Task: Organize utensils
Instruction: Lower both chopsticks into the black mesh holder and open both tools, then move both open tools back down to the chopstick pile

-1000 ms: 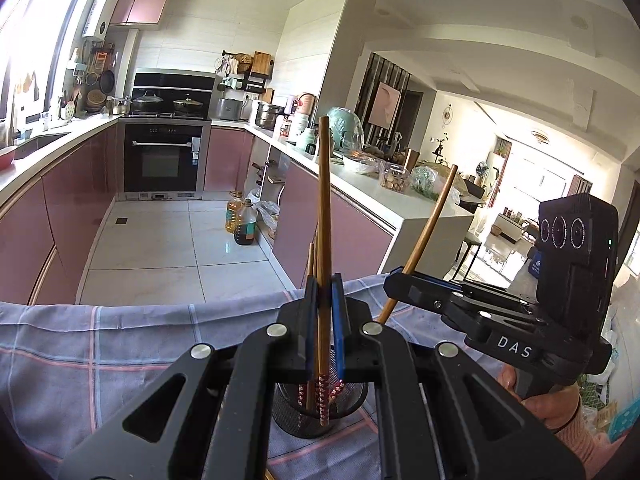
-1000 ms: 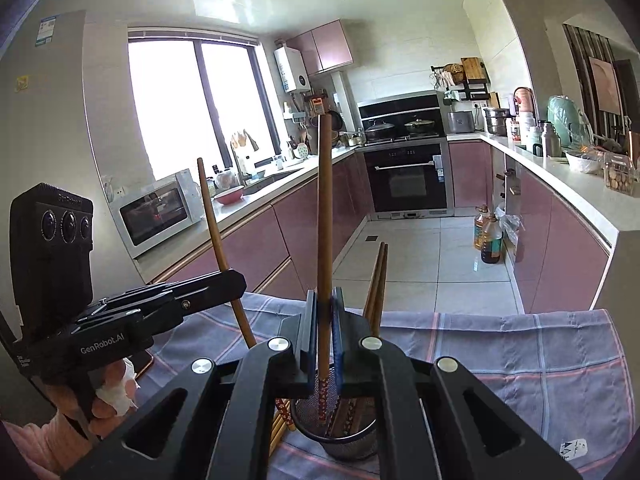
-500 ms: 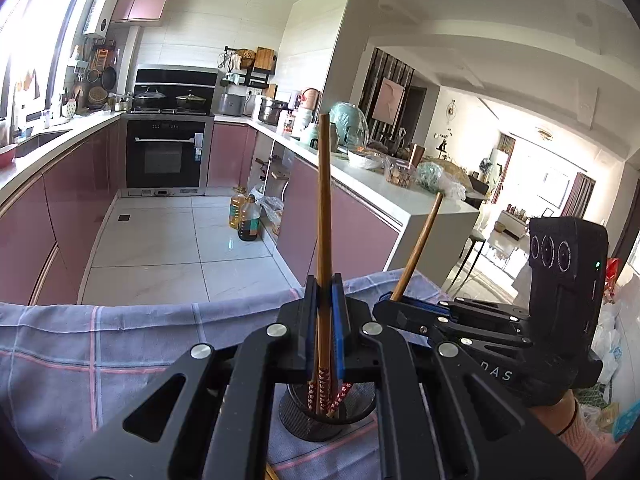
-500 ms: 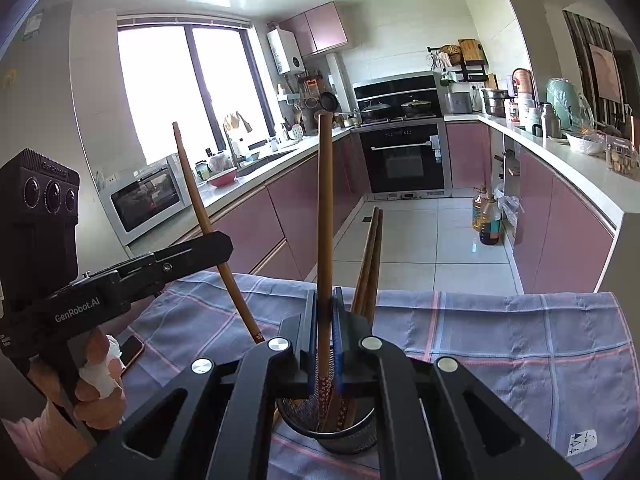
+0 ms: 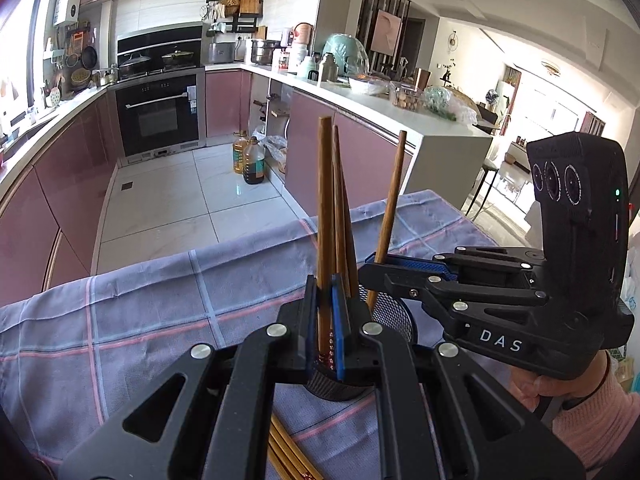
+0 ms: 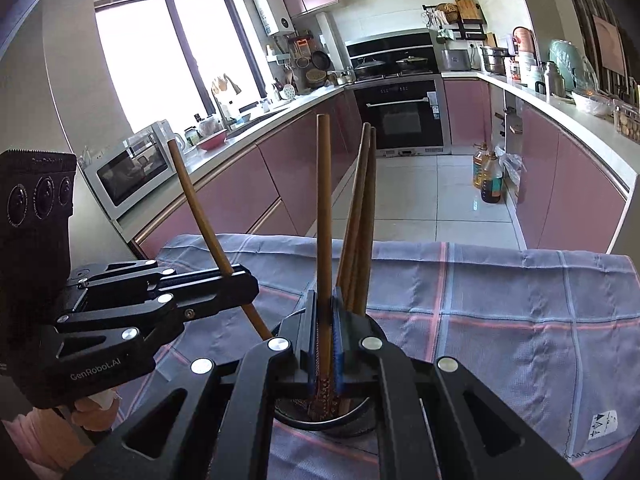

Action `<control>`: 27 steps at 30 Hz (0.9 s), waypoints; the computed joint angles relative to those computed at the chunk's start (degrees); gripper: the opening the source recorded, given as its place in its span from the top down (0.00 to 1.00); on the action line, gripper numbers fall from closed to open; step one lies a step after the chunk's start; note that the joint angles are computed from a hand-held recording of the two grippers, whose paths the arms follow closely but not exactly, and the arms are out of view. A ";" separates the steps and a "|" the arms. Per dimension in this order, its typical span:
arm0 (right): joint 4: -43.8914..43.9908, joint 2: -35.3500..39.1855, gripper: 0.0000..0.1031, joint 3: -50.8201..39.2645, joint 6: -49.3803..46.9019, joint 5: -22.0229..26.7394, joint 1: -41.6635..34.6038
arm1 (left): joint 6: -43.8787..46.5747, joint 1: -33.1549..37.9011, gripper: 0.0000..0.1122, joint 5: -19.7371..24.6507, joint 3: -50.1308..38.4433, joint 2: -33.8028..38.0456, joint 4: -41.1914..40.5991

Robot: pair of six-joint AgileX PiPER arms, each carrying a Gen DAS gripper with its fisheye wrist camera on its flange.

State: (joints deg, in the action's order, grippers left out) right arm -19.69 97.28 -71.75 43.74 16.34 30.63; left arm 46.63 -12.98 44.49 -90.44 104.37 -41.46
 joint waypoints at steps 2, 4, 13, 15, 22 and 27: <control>-1.39 0.35 0.92 0.01 1.85 0.01 -0.17 | -1.58 -0.66 0.93 -0.52 -0.79 1.09 1.46; -1.78 0.37 0.92 0.34 2.50 -0.38 -0.40 | -3.02 -0.97 0.93 -0.77 -1.25 1.91 2.25; -13.75 -1.48 0.77 3.20 15.34 -0.85 1.35 | 2.44 0.88 0.85 -4.67 5.09 -0.43 -3.96; -17.69 -2.18 0.74 3.97 19.00 -0.70 2.36 | 5.02 1.76 0.83 -6.09 8.25 -2.23 -6.74; -32.81 -5.97 0.61 8.45 34.10 -0.81 6.34 | 15.33 6.63 0.70 -8.63 18.42 -8.26 -16.47; -39.42 -7.36 0.60 10.89 40.93 -0.47 10.37 | 23.01 9.81 0.64 -10.86 26.31 -12.63 -22.04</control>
State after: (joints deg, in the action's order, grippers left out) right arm -59.12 89.92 -60.86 84.67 15.87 40.99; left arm 69.63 -3.17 33.63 -64.14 91.74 -63.50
